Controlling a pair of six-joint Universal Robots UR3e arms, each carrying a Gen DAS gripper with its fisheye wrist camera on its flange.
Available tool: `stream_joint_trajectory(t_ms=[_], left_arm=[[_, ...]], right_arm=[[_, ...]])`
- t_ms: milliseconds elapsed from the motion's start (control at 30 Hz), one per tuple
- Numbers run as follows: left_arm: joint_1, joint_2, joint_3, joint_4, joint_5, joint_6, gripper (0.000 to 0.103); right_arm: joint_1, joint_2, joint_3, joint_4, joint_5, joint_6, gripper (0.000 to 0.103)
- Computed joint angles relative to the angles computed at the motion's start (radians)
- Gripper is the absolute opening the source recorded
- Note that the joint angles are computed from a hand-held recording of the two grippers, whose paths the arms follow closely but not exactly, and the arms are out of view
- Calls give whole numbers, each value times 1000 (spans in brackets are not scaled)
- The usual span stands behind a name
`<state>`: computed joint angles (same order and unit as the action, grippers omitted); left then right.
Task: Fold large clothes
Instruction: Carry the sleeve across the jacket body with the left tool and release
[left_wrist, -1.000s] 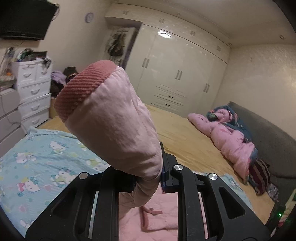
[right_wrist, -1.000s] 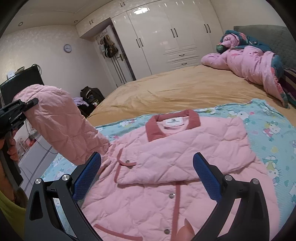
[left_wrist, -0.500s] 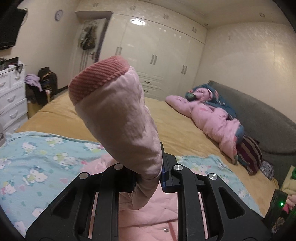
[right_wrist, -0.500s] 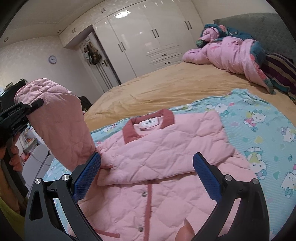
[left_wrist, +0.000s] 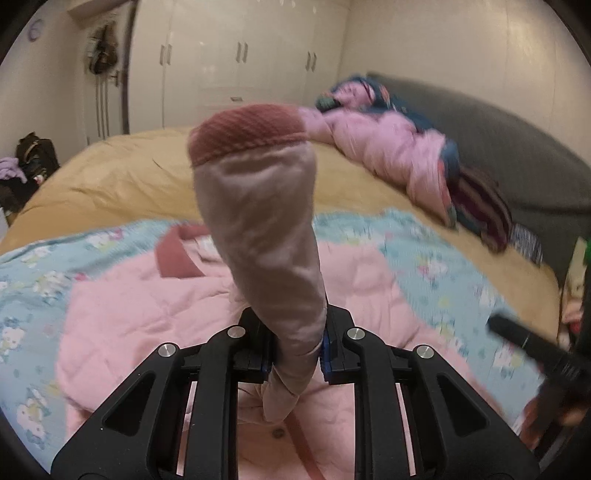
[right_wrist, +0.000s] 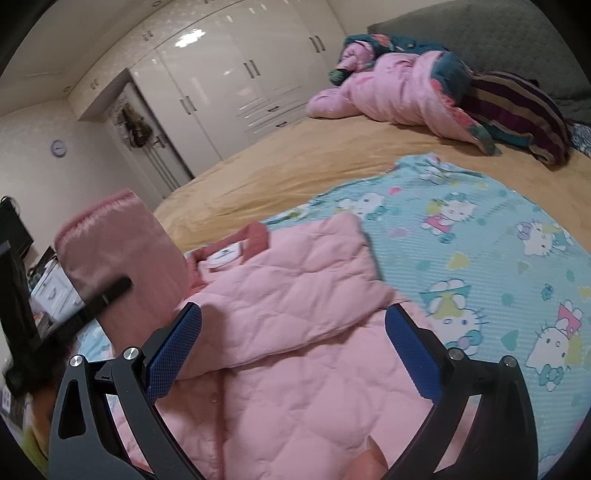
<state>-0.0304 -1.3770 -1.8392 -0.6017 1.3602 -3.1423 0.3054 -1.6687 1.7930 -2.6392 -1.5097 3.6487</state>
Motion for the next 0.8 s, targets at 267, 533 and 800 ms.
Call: stream_joint_trajectory(t_ms=[267,533,800], left_arm=[[-196,-177,-60,152,177,78,23],[-283,-249,-70,153,201,164,75],[-102,83,-217,-130,-32,238,91]], right_arm=[[-77,-8,58,3,30,-13,99],[-124,-2,94,-8,75,-12,99],[-169,120,3,32,309,-30,99]])
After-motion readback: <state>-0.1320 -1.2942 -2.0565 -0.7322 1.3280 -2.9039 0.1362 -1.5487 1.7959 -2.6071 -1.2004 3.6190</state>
